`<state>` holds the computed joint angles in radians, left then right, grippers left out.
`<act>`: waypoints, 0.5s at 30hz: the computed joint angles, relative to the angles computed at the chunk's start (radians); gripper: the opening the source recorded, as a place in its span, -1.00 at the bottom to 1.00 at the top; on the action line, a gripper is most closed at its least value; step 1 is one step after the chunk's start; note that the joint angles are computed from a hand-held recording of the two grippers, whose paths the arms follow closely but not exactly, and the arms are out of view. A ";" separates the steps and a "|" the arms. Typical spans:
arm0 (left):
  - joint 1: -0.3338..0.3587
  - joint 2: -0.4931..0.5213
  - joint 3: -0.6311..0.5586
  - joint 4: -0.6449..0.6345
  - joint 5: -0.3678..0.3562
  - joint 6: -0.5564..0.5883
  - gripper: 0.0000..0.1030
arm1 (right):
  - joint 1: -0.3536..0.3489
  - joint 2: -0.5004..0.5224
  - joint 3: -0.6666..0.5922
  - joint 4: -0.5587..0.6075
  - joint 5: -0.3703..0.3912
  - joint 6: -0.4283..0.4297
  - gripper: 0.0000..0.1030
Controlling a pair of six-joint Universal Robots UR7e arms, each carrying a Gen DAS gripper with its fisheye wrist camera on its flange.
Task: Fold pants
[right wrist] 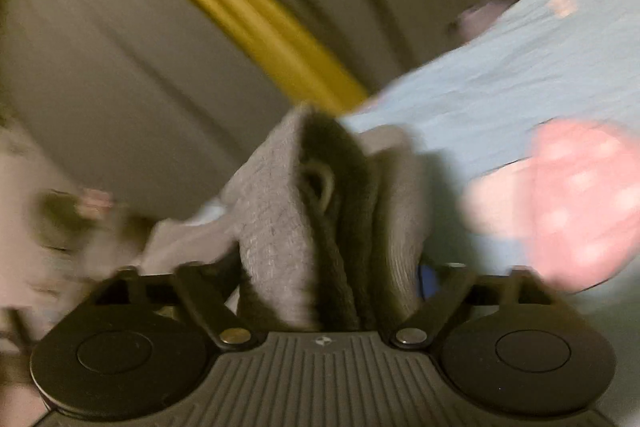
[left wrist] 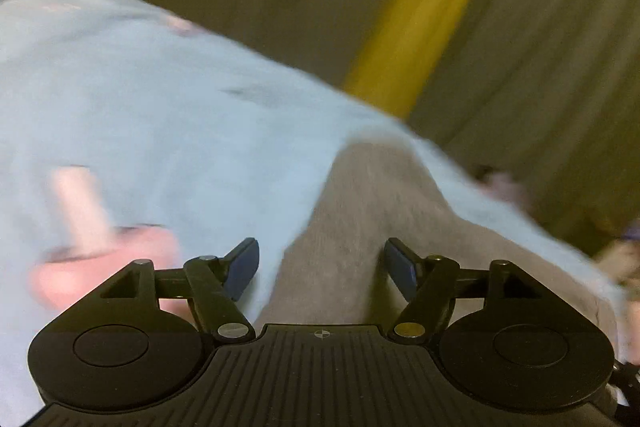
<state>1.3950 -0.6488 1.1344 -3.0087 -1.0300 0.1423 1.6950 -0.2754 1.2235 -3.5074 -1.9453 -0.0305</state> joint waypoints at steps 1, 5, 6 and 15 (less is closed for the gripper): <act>-0.001 -0.001 -0.006 0.037 0.035 0.008 0.51 | 0.010 0.017 -0.015 -0.012 -0.060 -0.050 0.69; -0.016 -0.011 0.006 0.102 0.106 0.081 0.59 | 0.038 0.028 0.023 -0.162 -0.064 -0.250 0.83; -0.022 -0.016 0.021 0.097 0.110 0.114 0.66 | 0.048 0.042 0.014 -0.201 -0.053 -0.295 0.92; -0.024 0.030 0.076 -0.030 0.179 0.285 1.00 | 0.039 0.082 -0.078 0.067 -0.190 -0.282 0.92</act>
<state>1.3712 -0.6188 1.2105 -3.0391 -0.8514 0.4272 1.7338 -0.1935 1.1454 -3.4401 -2.1352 -0.3127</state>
